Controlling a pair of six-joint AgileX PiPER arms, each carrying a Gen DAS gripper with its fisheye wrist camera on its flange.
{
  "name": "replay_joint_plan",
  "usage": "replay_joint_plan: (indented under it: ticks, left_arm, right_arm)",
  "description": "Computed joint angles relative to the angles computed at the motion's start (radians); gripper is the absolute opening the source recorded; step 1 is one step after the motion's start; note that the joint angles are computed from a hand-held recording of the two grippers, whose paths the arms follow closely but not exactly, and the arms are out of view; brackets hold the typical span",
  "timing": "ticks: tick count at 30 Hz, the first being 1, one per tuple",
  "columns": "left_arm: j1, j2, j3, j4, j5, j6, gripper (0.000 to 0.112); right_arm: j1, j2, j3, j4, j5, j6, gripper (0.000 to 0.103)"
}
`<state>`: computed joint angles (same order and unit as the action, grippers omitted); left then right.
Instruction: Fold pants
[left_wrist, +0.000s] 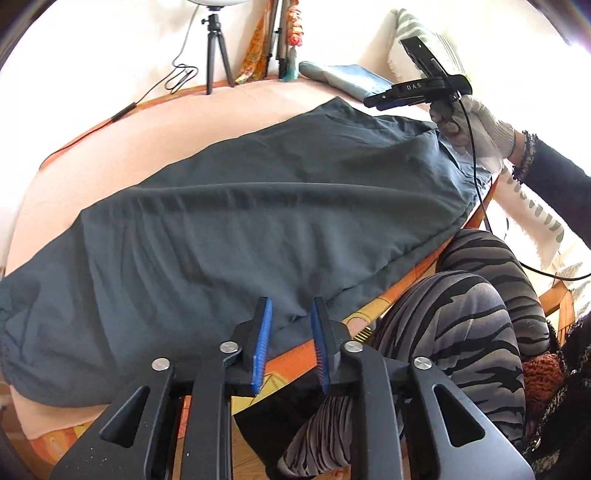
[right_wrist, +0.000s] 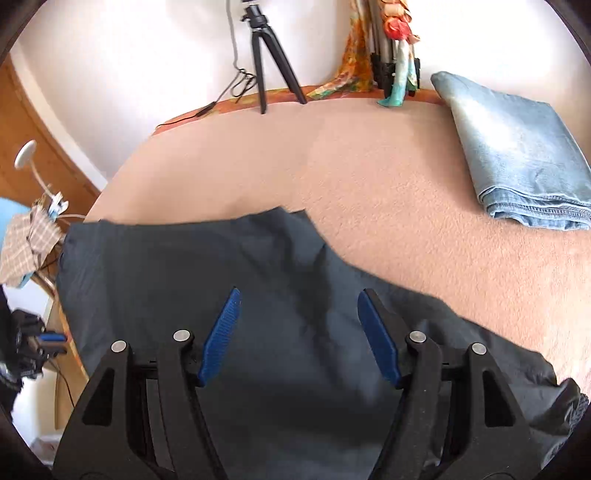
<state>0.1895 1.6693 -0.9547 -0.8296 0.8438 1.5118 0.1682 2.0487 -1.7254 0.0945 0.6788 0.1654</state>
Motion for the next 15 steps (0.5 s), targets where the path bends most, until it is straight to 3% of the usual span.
replay_joint_plan:
  ticks: [1,3,6,11,15]
  left_arm:
    - [0.031,0.008,-0.008,-0.007,0.006,-0.008,0.042]
    - [0.106,0.038,-0.037,-0.031,0.017,-0.046,0.055]
    - [0.258,0.116,-0.108,-0.107,0.058,-0.112,0.055]
    - [0.469,0.311,-0.332,-0.168,0.096,-0.391,0.056]
    - [0.569,0.517,-0.571,-0.195,0.237,-0.658,0.056]
  right_arm:
    - [0.005,0.026,-0.043,-0.024,0.014,0.019,0.069]
    - [0.011,0.042,-0.072,0.019,0.018,-0.046,0.069]
    - [0.044,0.026,-0.047,0.077,0.007,-0.127,0.069]
    - [0.119,-0.017,-0.019,0.110,0.034,-0.208,0.069]
    - [0.168,-0.039,-0.016,0.152,0.051,-0.240,0.069]
